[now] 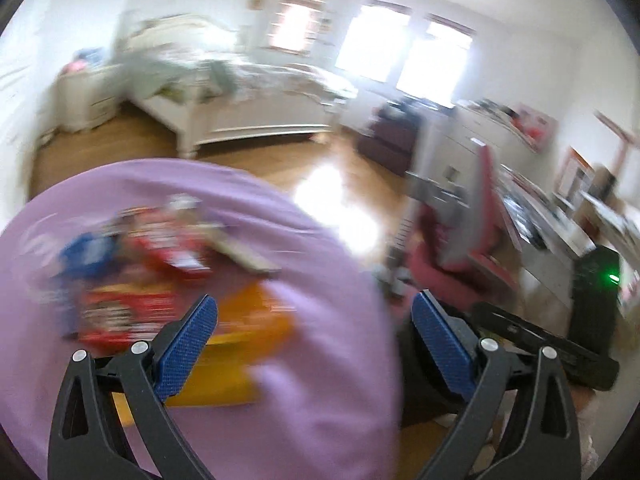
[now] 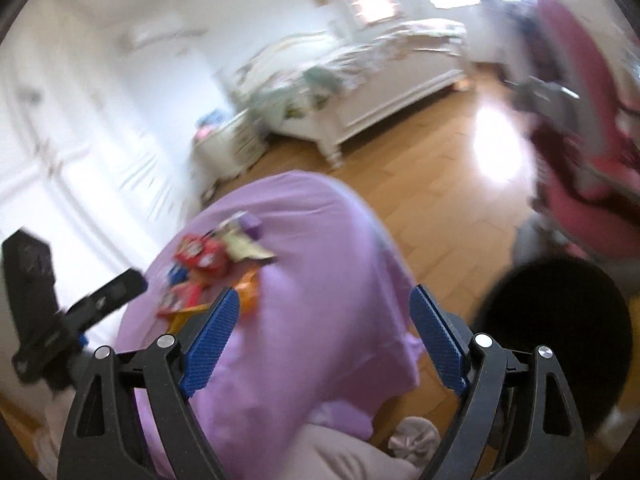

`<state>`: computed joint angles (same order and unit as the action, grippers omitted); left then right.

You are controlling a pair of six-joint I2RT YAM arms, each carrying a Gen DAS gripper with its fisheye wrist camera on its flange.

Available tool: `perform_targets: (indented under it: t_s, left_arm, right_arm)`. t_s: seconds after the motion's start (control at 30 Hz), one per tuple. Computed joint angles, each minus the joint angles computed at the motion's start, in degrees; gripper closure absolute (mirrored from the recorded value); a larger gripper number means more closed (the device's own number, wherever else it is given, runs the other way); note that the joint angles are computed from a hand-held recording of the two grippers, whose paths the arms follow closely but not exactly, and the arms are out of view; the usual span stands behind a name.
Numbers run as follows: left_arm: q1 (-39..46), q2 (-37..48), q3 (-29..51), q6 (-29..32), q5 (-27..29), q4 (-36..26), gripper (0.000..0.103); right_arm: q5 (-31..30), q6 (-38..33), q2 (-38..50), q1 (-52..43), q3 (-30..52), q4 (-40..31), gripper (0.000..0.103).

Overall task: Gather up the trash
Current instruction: 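Grasp the blue packet with the left tool while the right tool grasps the red milk box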

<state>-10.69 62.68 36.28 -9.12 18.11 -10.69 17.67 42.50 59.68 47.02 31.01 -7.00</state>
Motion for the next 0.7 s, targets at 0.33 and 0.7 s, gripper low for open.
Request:
perform_targets:
  t_s: [0.33, 0.7]
  left_arm:
    - [29.14, 22.01, 12.21, 22.6, 11.11, -1.76, 0.009]
    - [26.4, 36.97, 23.76, 35.8, 9.67, -7.27, 0.036]
  right_arm:
    - [-4.44, -26.9, 42.2, 5.59, 42.37, -2.91, 0.018]
    - [-10.06, -47.75, 77.64, 1.44, 92.27, -27.32, 0.018]
